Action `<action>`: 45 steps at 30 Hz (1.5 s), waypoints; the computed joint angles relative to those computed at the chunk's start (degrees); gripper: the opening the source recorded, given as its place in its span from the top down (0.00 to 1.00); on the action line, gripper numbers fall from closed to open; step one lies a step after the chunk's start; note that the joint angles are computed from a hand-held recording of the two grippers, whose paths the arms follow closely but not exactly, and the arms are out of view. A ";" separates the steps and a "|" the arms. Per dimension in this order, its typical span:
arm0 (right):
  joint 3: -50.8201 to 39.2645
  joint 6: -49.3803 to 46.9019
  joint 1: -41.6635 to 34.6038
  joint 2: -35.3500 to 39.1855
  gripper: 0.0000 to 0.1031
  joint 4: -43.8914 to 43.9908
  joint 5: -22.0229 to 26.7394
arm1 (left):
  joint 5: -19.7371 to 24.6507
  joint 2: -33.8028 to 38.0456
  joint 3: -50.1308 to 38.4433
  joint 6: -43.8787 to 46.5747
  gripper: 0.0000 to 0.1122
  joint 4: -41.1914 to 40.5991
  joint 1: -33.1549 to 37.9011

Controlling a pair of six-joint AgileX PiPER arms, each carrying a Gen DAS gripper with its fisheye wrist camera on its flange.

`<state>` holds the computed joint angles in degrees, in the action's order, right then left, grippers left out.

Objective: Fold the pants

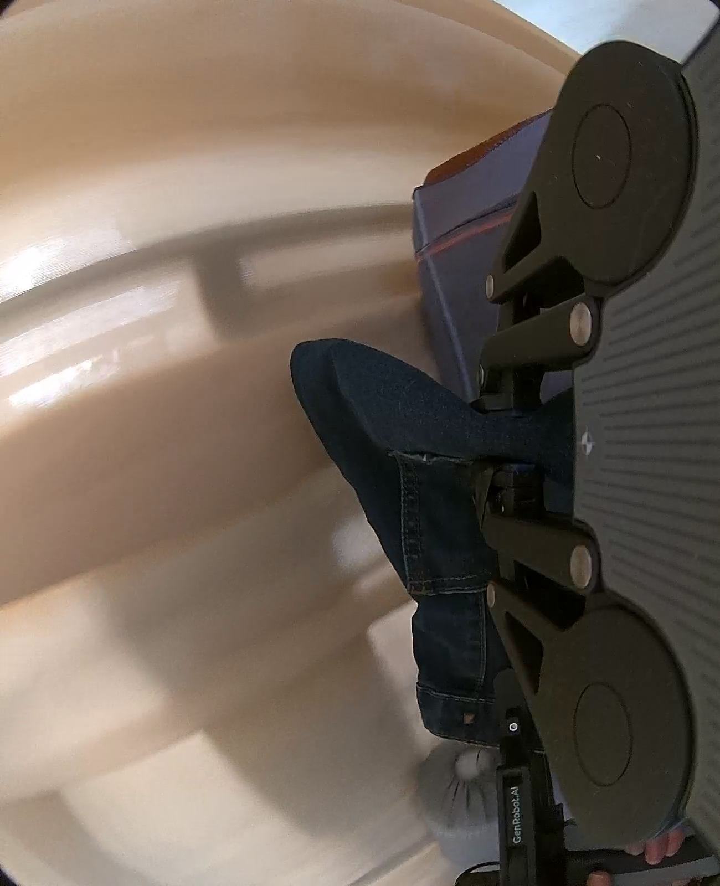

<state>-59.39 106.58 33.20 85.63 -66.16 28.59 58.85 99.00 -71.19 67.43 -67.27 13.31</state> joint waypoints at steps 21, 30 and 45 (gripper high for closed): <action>-6.45 -7.08 10.27 8.40 0.34 -0.28 22.56 | -2.13 0.67 -1.16 11.86 0.08 -2.48 -3.19; -4.86 -5.46 7.54 13.38 0.36 1.06 17.66 | -16.71 8.01 -3.27 12.10 0.08 -2.84 -11.41; -9.82 -3.65 23.79 1.56 0.00 5.37 35.30 | -4.27 -18.51 12.54 13.03 0.08 -0.13 6.43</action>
<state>-69.21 102.93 57.00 87.19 -60.79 63.88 54.58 80.49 -58.66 80.45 -67.40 19.75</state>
